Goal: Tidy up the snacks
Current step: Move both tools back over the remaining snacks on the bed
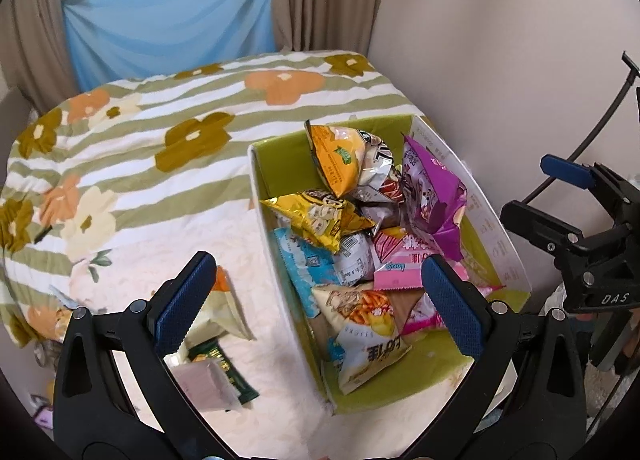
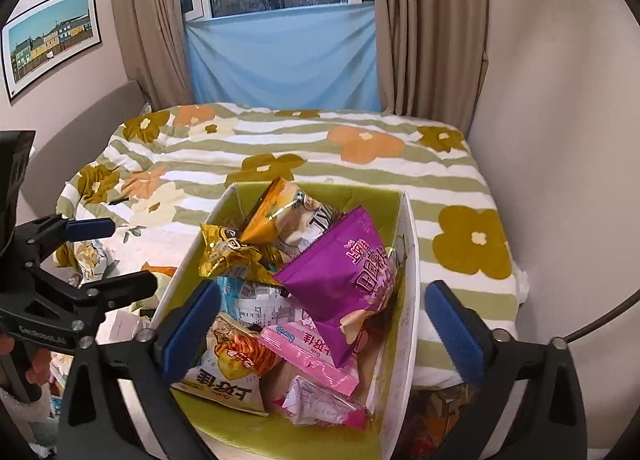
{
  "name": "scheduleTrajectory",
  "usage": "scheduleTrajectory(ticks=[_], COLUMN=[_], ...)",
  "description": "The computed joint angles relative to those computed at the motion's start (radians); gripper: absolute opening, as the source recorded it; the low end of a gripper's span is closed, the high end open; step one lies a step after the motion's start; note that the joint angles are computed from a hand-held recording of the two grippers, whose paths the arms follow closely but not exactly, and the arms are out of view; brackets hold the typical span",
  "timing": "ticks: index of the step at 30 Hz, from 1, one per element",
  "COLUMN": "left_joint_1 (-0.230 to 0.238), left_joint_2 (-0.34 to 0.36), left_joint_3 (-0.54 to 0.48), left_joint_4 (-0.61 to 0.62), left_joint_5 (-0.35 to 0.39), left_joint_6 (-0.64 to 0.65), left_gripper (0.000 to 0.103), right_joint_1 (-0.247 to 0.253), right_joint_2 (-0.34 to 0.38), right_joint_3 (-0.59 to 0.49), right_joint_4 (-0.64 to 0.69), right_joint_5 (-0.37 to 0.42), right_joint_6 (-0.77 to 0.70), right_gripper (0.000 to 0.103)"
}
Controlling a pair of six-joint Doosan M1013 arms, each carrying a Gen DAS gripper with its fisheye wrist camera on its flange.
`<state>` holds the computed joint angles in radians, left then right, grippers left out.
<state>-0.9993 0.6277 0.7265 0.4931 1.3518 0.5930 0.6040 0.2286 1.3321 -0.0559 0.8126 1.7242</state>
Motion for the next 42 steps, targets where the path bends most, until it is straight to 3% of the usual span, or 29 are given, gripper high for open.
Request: scheduleTrajectory(ticks=[13, 17, 23, 33, 42], left_joint_1=[-0.034, -0.039, -0.036, 0.002, 0.115], left_joint_2=[-0.189, -0.259, -0.362, -0.51, -0.582], left_joint_3=[0.268, 0.366, 0.508, 0.727, 0.895], left_joint_4=[0.1, 0.121, 0.134, 0.104, 0.003], left_joint_5=[-0.016, -0.012, 0.003, -0.046, -0.165], left_joint_6=[-0.121, -0.173, -0.235, -0.289, -0.202], left_gripper=[0.102, 0.102, 0.102, 0.102, 0.102], right_joint_1=[0.116, 0.144, 0.218, 0.31, 0.375], right_joint_2=[-0.013, -0.009, 0.019, 0.088, 0.177], right_joint_3=[-0.017, -0.023, -0.053, -0.105, -0.144], right_joint_4=[-0.115, -0.043, -0.116, -0.173, -0.251], right_joint_5=[-0.024, -0.048, -0.061, -0.024, 0.078], right_joint_6=[0.146, 0.141, 0.215, 0.381, 0.56], right_gripper=[0.102, 0.102, 0.102, 0.102, 0.102])
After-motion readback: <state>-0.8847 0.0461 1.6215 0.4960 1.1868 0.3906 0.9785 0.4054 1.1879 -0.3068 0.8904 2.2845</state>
